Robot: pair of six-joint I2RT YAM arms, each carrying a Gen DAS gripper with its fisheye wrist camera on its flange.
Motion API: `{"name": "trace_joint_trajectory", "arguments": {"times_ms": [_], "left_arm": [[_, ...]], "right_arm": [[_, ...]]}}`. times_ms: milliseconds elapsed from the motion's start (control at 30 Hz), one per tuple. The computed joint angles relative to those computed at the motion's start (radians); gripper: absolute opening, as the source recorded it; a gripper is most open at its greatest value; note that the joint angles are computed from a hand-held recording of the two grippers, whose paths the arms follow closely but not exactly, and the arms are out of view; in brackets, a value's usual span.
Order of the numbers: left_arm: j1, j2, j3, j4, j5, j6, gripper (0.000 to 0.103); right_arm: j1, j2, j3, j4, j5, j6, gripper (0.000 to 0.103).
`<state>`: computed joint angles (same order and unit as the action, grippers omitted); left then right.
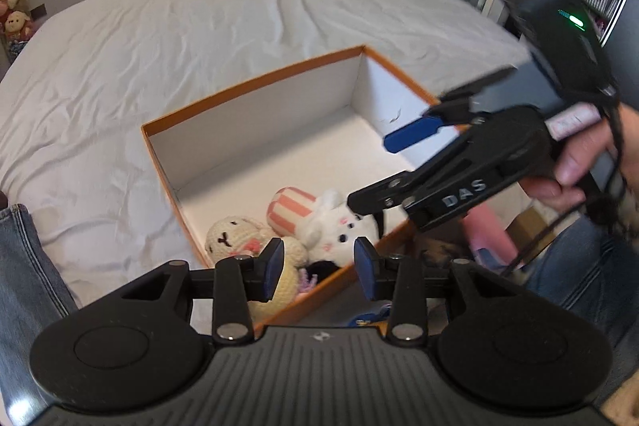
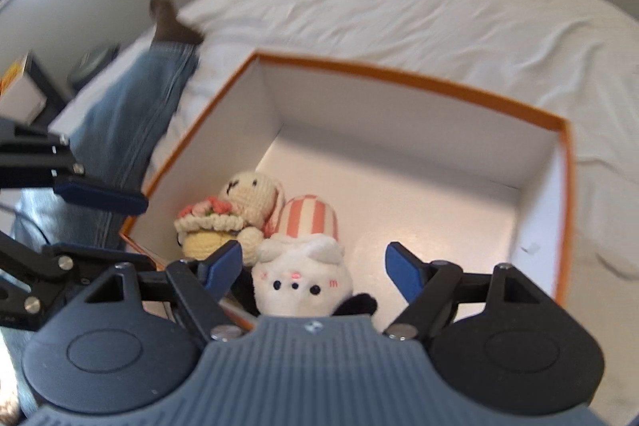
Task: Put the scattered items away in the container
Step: 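Lower both plush toys into the orange box and open both grippers, then grasp the red panda plush with the left gripper while the right grasps the gold box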
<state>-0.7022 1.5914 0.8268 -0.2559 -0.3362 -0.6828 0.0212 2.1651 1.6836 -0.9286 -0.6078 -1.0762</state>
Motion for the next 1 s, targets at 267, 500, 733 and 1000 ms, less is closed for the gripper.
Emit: {"name": "trace_joint_trajectory", "arguments": {"times_ms": [267, 500, 733, 1000], "left_arm": [[-0.095, -0.046, -0.055, 0.013, 0.020, -0.184, 0.057], [-0.128, 0.000, -0.062, -0.011, 0.117, -0.376, 0.065], [-0.168, 0.096, -0.039, 0.005, 0.137, -0.565, 0.065], [-0.151, 0.165, -0.016, 0.020, 0.185, -0.609, 0.065]], "right_arm": [[-0.236, -0.163, -0.216, 0.124, -0.139, 0.081, 0.079], [-0.383, -0.165, -0.282, 0.280, 0.012, 0.163, 0.077], [-0.423, -0.115, -0.307, 0.391, 0.147, 0.199, 0.077], [-0.428, -0.006, -0.155, 0.274, 0.224, 0.216, 0.077]]}}
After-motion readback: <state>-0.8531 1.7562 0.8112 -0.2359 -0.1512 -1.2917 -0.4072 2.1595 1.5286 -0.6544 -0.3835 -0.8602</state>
